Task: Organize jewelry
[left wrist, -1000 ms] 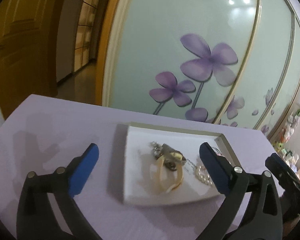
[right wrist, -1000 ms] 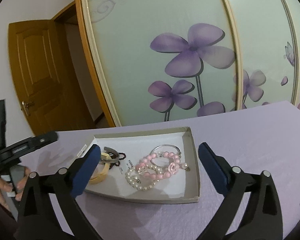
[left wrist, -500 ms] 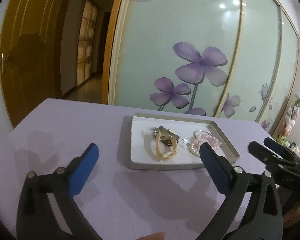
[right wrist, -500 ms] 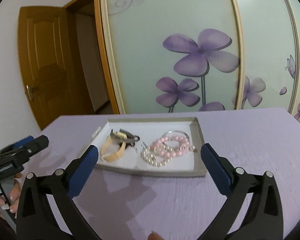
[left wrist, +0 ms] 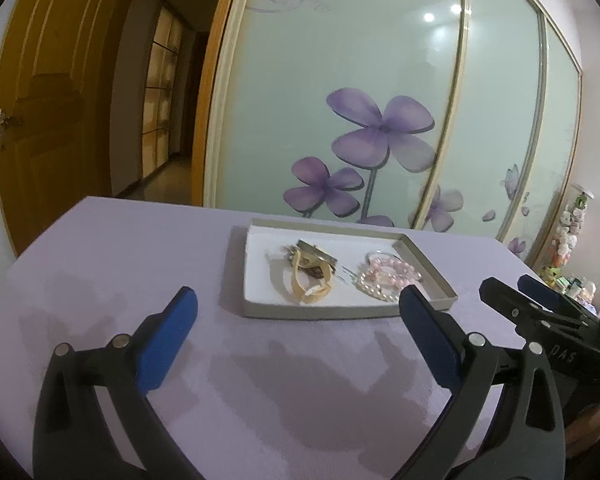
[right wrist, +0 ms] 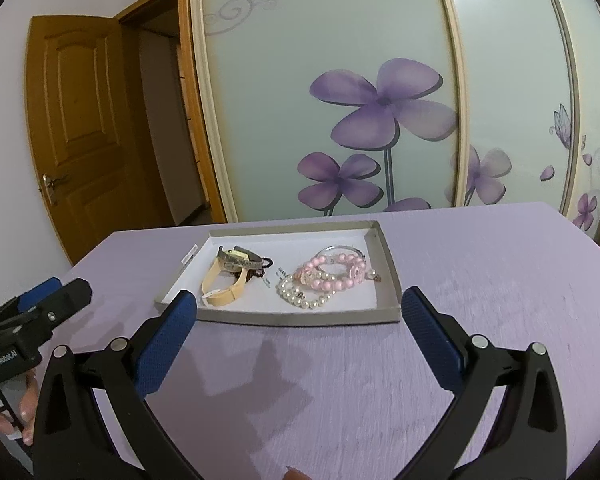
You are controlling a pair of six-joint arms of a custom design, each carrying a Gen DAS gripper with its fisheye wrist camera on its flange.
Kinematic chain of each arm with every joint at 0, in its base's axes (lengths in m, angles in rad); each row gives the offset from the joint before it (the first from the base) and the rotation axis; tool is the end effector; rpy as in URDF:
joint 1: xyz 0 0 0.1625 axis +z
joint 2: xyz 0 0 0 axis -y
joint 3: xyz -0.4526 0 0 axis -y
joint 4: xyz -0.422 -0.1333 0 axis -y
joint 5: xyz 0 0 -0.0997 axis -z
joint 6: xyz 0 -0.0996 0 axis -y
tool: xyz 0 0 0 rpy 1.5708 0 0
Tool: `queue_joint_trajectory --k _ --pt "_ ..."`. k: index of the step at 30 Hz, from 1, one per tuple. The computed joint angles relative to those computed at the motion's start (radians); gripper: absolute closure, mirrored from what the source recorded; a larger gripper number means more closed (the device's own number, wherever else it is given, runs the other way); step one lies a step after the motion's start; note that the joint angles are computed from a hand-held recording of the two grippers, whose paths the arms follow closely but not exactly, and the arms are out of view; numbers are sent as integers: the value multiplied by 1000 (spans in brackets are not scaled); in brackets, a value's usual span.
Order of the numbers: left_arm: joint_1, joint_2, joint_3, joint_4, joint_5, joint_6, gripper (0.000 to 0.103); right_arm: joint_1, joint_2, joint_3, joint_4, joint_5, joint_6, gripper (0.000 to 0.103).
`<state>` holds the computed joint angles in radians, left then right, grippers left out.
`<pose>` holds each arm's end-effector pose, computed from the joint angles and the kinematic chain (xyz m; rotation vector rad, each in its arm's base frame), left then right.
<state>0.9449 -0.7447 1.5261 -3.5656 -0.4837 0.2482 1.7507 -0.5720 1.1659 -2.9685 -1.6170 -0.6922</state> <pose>-0.2368 -0.7057 0.2492 0.0798 1.9968 -1.4653 0.2825 -0.8340 0.1741 1.1119 -2.4486 1.0899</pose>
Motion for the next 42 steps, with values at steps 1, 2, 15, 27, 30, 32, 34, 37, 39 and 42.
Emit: queue_joint_trajectory --k 1,2,15,27,30,32,34,37,39,42 --pt "0 -3 7 11 -5 -12 2 -1 -4 6 -1 2 2 1" --pt "-1 -3 11 15 -6 -18 2 -1 -7 11 -1 4 4 1" --pt "-7 -28 50 5 -46 -54 2 -2 -35 59 -18 27 13 1" --pt "-14 -17 45 -32 -44 -12 2 -4 -39 71 -29 36 10 1" --pt "-13 -16 44 -24 -44 -16 2 -4 -41 72 -27 37 9 1" --pt "-14 -18 47 -25 -44 -15 2 -4 -40 72 -28 36 9 1" --pt "-15 -17 45 -26 -43 -11 2 -3 -40 72 -28 36 9 1" --pt "-17 -15 44 -28 -38 -9 2 -4 -40 72 -29 36 9 1" --pt "-17 -16 44 -26 -38 -10 2 -4 -39 72 -29 37 9 1" --pt "-17 -16 44 -25 -38 -9 2 -4 -39 71 -29 36 10 1"
